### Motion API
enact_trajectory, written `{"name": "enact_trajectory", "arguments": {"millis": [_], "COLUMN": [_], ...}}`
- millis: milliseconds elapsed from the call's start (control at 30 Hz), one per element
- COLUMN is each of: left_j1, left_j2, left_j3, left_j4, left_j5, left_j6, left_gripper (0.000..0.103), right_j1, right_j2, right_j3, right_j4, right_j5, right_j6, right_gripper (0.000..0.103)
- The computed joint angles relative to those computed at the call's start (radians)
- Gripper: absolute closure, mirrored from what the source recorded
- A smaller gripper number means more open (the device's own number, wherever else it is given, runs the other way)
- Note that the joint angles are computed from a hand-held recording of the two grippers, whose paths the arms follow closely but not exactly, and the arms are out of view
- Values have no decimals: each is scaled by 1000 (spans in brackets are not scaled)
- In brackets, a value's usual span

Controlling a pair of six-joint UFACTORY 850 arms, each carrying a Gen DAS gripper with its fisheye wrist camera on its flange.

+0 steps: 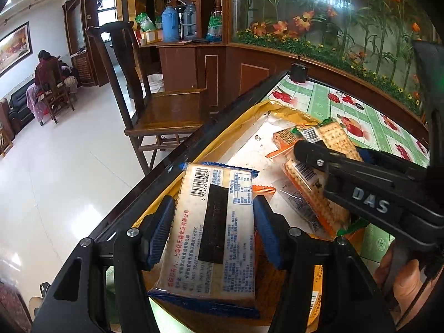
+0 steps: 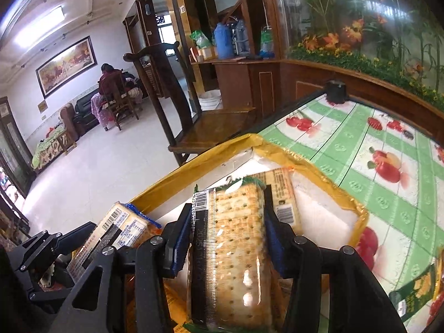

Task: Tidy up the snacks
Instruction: 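Carry both packs over the tray and open both grippers to drop them, then move both grippers back to the remaining snack packs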

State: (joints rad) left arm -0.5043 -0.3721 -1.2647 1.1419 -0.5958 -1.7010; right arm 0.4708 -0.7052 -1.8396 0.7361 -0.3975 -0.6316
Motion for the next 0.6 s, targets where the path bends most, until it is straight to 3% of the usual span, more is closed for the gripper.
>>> {"name": "enact_trajectory", "arguments": {"millis": [67,167,400,600], "left_j1": [2,2,-15,-45], "left_j2": [3,8,44,68], "left_j3": [0,1,22,31], "left_j4": [-11,0,37,99], "left_j5": [9,13,13,45], "left_j6": [4,-7,-55,-115], "left_gripper": [43,24,24,21], "right_j1": [-5,-18,-70,-158], "right_j2": [21,72,219,371], "right_j3": [31,97,282,476], "right_j4": [42,155,386,541], "right_j5": [21,63,133,166], "right_j6": [-32,-135,-349,-482], "right_gripper": [37,29,22,18]}}
